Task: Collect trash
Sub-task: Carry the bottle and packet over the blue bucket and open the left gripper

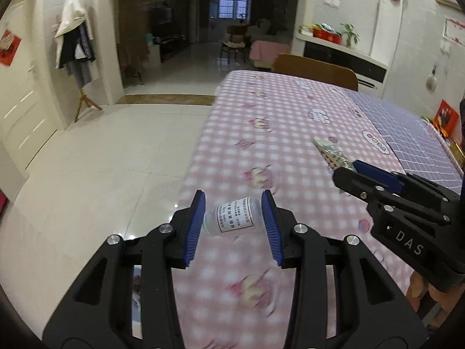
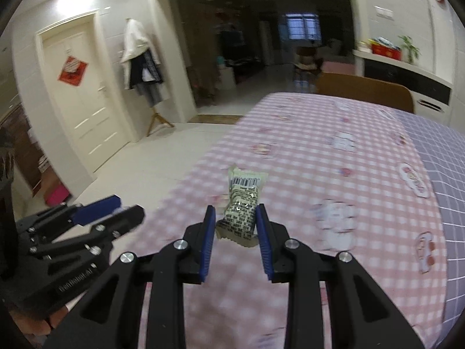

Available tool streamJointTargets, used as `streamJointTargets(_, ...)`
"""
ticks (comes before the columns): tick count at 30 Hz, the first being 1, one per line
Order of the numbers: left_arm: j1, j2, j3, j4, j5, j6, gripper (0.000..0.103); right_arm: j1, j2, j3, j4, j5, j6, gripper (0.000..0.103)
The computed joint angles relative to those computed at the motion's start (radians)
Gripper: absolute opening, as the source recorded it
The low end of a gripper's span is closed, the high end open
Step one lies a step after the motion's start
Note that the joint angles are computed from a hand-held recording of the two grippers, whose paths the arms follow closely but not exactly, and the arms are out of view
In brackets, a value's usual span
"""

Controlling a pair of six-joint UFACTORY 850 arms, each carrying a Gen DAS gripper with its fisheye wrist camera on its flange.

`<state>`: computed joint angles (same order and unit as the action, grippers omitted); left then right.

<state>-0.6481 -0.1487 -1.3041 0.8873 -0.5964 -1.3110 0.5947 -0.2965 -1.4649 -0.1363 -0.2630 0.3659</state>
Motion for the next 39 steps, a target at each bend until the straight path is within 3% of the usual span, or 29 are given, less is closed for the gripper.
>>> streamJointTargets(11,0.075,0.335,0.375,0.075,-0.035,-0.215,0.039,0.212,-0.117,-0.138,0.116,-0.038,-0.133,0.028)
streamJointTargets(21,0.199,0.529,0.614,-0.009,-0.044,-0.255,0.039,0.347,-0.305,-0.339,0.294,-0.15,-0.308,0.028)
streamJointTargets(27,0.294,0.556,0.7,-0.102,0.009,-0.207,0.039,0.392,-0.426,-0.458,0.306,-0.227,-0.309,0.028)
streamJointTargets(33,0.375,0.518,0.737,-0.167,0.091,-0.146,0.039,0.399,-0.526,-0.563,0.264,-0.278,-0.263,0.028)
streamJointTargets(37,0.417,0.469,0.741,-0.201,0.152,-0.107,0.039,0.401,-0.577,-0.628,0.196,-0.286,-0.201,0.028)
streamJointTargets(39,0.432,0.45,0.738,-0.218,0.174,-0.081,0.039,0.401,-0.556,-0.584,0.181,-0.25,-0.182,0.028)
